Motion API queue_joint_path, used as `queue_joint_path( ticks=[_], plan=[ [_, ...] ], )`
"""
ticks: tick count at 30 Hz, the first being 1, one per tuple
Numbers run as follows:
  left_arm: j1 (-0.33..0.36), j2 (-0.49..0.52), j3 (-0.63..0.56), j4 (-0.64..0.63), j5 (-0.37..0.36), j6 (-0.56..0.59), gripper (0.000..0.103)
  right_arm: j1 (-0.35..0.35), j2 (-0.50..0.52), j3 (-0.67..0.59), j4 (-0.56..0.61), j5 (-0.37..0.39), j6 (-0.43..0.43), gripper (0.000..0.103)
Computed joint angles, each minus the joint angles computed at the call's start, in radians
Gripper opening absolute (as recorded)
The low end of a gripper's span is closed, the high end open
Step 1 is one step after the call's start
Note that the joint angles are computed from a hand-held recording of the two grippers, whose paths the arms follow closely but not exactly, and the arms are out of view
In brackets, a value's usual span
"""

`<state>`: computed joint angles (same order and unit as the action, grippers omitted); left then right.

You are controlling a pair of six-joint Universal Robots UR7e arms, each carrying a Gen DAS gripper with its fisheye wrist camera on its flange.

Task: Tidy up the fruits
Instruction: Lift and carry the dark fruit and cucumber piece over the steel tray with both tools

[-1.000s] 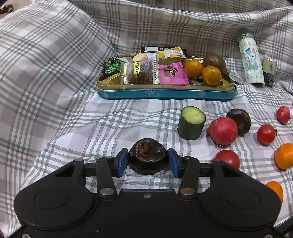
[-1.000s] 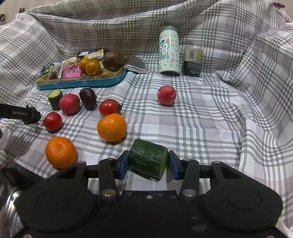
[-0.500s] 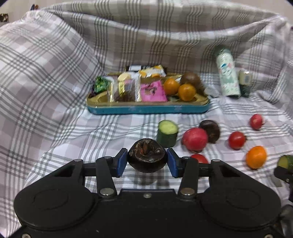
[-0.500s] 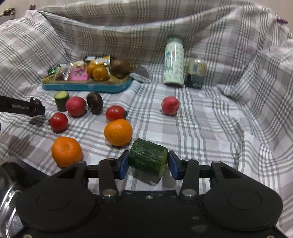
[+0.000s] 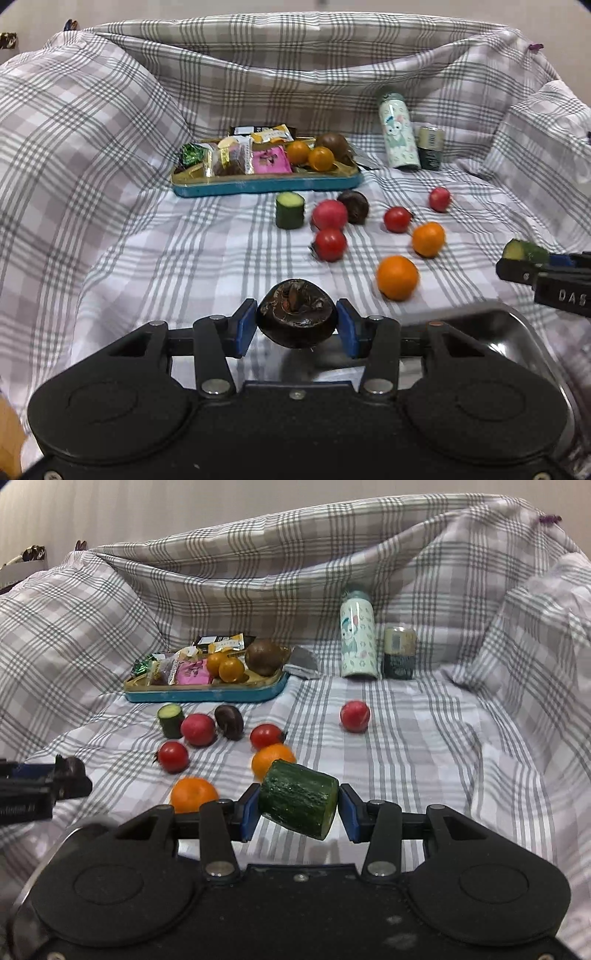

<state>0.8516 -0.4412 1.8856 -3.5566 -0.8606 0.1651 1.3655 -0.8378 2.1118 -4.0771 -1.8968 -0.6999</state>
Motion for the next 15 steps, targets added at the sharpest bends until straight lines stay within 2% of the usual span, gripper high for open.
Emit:
queue_joint_path(
  ticks=[8, 15],
  plan=[
    [-0.029, -0.021, 0.072, 0.024, 0.002, -0.075, 0.054, -0.004, -0.013, 0.134, -0.066, 0.004, -0.031, 0.046],
    [-0.036, -0.028, 0.098, 0.075, -0.008, -0.109, 0.054, -0.011, -0.034, 0.197, -0.003, 0.025, -0.063, 0.046]
  ],
)
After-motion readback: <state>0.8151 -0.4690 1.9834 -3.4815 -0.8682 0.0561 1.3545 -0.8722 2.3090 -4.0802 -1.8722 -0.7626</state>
